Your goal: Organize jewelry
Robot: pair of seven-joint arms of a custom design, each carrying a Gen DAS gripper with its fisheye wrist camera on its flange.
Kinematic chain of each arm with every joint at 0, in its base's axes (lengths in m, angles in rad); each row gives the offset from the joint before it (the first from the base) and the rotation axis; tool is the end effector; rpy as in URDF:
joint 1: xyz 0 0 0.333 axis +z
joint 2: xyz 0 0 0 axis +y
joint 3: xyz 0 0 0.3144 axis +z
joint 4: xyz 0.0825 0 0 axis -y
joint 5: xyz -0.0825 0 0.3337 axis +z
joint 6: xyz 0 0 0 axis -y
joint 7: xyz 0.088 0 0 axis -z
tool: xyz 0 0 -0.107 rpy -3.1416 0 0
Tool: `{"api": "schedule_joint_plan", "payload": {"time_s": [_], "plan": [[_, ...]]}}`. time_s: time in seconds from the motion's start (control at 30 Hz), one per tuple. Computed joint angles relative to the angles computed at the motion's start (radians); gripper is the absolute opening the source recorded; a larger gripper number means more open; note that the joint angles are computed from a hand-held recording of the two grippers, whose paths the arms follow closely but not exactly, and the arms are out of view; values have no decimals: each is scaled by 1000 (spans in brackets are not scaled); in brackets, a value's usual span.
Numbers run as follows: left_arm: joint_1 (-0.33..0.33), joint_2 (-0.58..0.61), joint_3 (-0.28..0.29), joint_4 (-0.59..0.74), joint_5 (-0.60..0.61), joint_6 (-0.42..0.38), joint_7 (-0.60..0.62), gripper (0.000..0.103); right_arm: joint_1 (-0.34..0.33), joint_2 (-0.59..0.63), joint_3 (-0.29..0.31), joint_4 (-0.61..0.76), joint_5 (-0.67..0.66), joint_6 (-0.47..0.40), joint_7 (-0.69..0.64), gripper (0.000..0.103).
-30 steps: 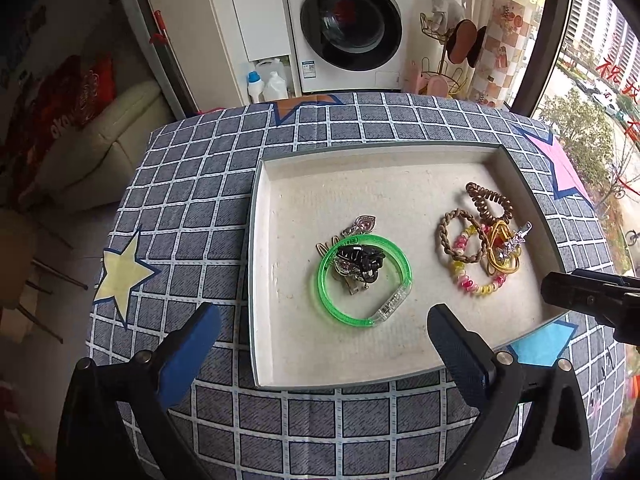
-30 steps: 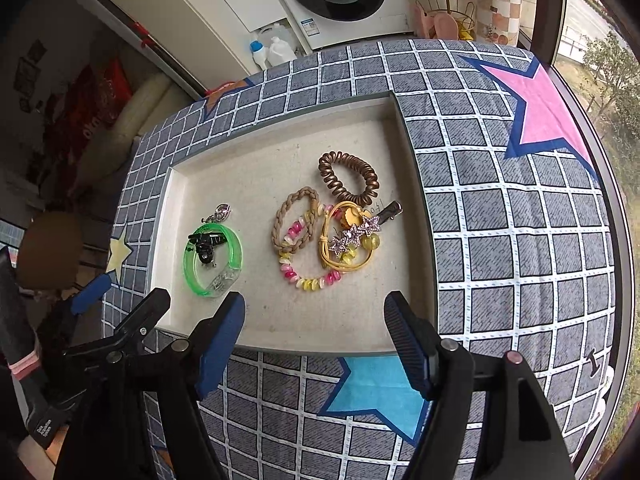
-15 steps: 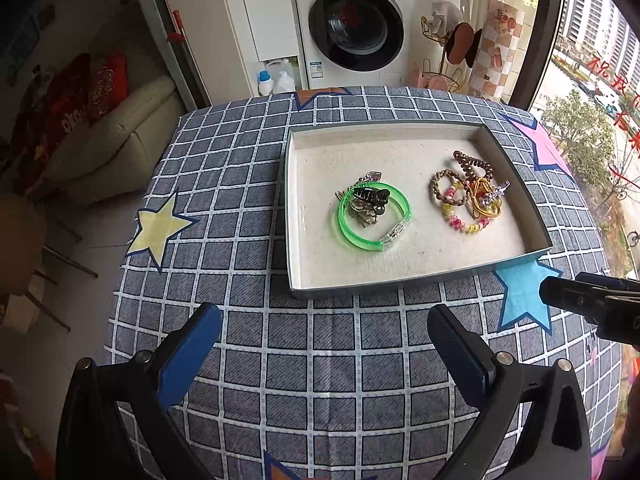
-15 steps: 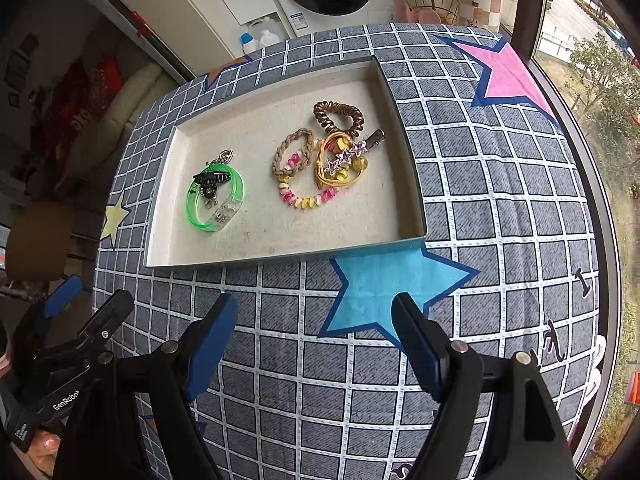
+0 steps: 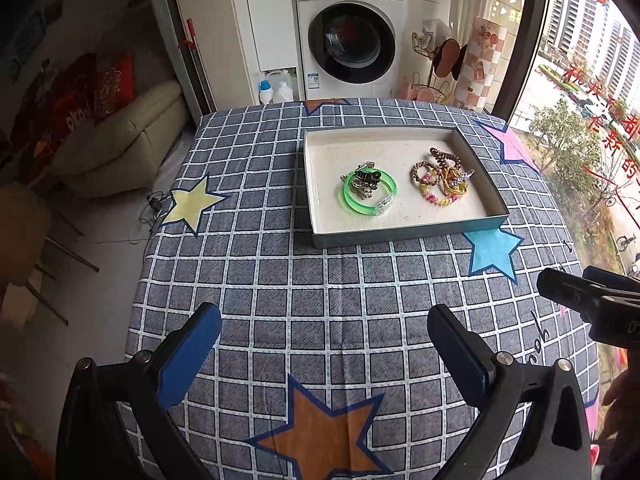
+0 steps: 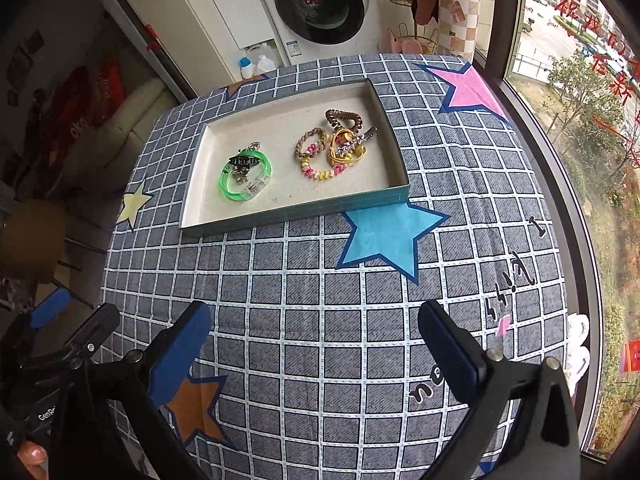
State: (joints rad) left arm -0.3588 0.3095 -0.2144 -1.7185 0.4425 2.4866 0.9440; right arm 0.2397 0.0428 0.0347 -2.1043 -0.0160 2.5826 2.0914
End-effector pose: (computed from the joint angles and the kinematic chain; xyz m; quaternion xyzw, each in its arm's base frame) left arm 0.5412 -0.3328 0.4807 -0.6062 0.7487 -0.1988 0.1802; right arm 0.5251 0.1479 0.4710 -0.6048 0.7665 -0.0862 0.1981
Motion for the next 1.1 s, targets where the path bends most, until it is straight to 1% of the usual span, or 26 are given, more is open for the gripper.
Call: {"api": "schedule_joint_plan", "payload": {"time_s": [0.07,0.2,0.33,0.5,0.6,0.73,1.1], "plan": [[4,-36,0,-39,6,17,0,103,9,-32,3,-25,-69,2,70,103],[16,-101,-6,-101,11,44,-5,103,8,-86,25,-51,-185,-24,173,103],[22,-156,-11,-148,21,63,-32,103,-5,-145,53,-68,-280,-47,236,103],[26,-218,-20,-196,44,89,-92,103,-26,-212,93,-82,-359,-79,299,103],[25,-247,-28,-210,75,84,-131,103,-44,-253,123,-92,-437,-90,345,103],[23,-275,-39,-208,107,57,-175,103,-62,-309,150,-112,-499,-99,368,103],[25,-332,-62,-235,158,51,-241,103,-112,-395,213,-147,-590,-88,389,103]]}}
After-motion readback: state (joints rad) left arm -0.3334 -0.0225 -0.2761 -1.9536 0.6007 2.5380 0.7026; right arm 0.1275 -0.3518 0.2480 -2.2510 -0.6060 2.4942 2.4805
